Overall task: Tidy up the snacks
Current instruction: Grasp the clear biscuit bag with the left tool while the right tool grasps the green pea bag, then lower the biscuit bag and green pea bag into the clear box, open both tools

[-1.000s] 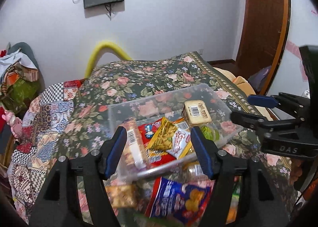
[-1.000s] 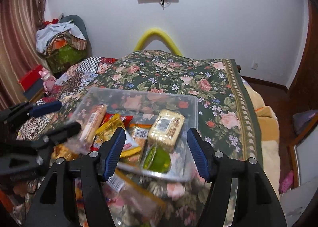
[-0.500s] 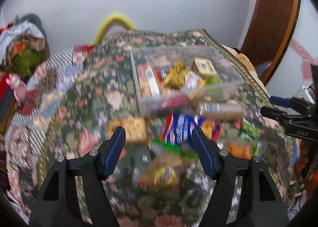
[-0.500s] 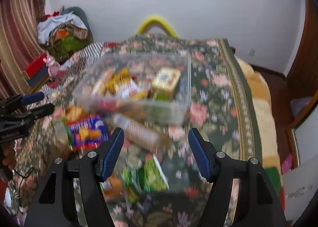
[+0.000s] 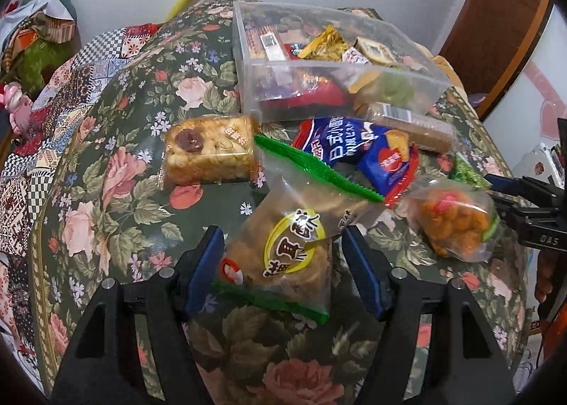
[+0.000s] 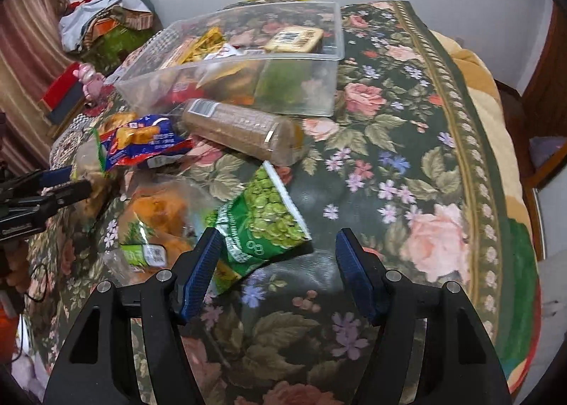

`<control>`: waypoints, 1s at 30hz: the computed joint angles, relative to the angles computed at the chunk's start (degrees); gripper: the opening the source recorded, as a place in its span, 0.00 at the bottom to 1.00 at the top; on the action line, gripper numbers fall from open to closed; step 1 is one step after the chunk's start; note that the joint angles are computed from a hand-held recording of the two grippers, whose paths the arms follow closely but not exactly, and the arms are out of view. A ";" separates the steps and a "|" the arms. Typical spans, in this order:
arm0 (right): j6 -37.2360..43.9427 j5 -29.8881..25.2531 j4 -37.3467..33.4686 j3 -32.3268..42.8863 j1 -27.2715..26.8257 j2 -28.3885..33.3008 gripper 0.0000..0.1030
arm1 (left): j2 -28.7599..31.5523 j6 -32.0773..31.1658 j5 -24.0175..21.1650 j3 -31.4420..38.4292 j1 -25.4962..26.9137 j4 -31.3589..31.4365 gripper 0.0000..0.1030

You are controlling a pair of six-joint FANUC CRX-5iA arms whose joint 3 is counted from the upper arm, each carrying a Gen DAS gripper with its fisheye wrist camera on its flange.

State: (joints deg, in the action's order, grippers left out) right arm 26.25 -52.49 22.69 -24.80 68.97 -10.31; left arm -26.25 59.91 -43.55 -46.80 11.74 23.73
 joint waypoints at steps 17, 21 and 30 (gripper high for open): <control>-2.11 4.64 0.30 -1.64 0.09 0.05 0.39 | 0.15 1.69 4.94 -2.05 -0.11 -1.11 0.56; -2.81 4.54 1.16 -1.90 0.12 -0.52 0.36 | -2.42 0.29 4.21 -2.72 1.55 0.03 0.45; -6.51 4.79 6.25 -3.74 0.77 -2.83 0.32 | -7.98 -0.95 3.00 -1.98 2.78 2.30 0.45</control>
State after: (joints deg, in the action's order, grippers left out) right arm 19.74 -47.70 28.94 -28.53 69.74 -13.13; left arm -34.23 58.96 -40.55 -48.77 14.52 26.03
